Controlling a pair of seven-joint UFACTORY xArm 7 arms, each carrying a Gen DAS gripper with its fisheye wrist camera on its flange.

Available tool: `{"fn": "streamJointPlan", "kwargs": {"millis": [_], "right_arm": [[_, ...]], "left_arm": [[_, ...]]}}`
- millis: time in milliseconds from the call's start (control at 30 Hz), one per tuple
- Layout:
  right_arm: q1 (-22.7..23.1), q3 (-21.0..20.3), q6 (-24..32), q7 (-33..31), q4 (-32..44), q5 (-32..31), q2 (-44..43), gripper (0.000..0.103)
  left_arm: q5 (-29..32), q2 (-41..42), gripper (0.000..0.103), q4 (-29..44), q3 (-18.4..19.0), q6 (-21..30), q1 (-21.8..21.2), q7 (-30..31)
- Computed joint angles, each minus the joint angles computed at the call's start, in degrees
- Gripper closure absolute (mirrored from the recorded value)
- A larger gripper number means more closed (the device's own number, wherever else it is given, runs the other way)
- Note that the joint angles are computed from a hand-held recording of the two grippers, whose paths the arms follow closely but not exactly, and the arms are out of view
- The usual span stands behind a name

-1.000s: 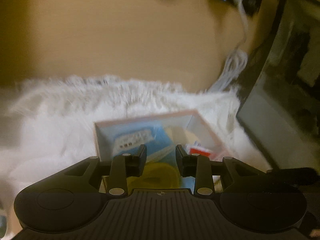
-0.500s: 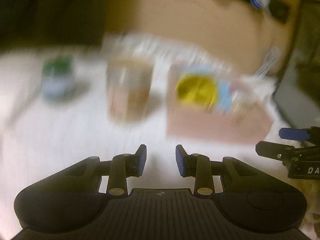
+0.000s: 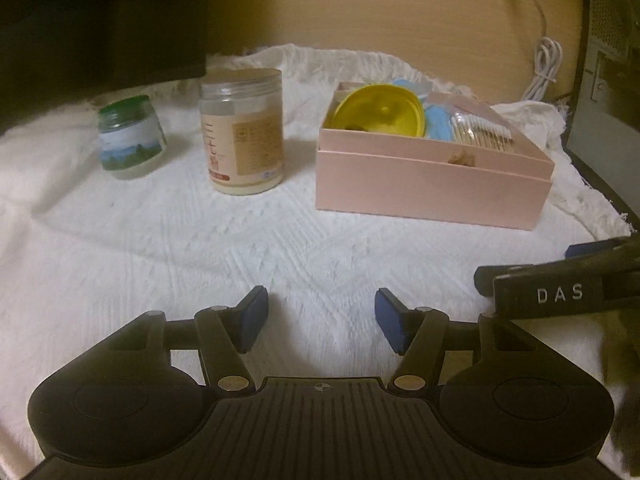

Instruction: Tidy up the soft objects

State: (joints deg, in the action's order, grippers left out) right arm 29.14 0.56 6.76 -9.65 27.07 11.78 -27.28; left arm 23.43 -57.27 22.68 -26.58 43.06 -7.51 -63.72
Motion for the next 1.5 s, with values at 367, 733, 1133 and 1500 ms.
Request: {"fn": "streamJointPlan", "kwargs": {"millis": [367, 733, 1133, 1500], "right_arm": [[4.37, -3.52, -12.12, 1.51, -6.23, -2.78, -1.04, 0.000], [7.44, -7.74, -12.04, 3.07, -6.63, -6.35, -1.60, 0.000], [7.49, -8.01, -12.11, 3.84, -6.68, -7.33, -1.59, 0.000], [7.53, -8.12, -12.10, 3.98, -6.67, -7.54, -1.59, 0.000]], "left_arm": [[0.34, 0.62, 0.038, 0.90, -0.46, 0.92, 0.37, -0.86], [0.61, 0.41, 0.038, 0.59, -0.05, 0.85, 0.07, -0.72], [0.63, 0.36, 0.038, 0.52, 0.07, 0.74, -0.01, -0.60], [0.54, 0.34, 0.038, 0.54, 0.01, 0.75, 0.05, -0.53]]}}
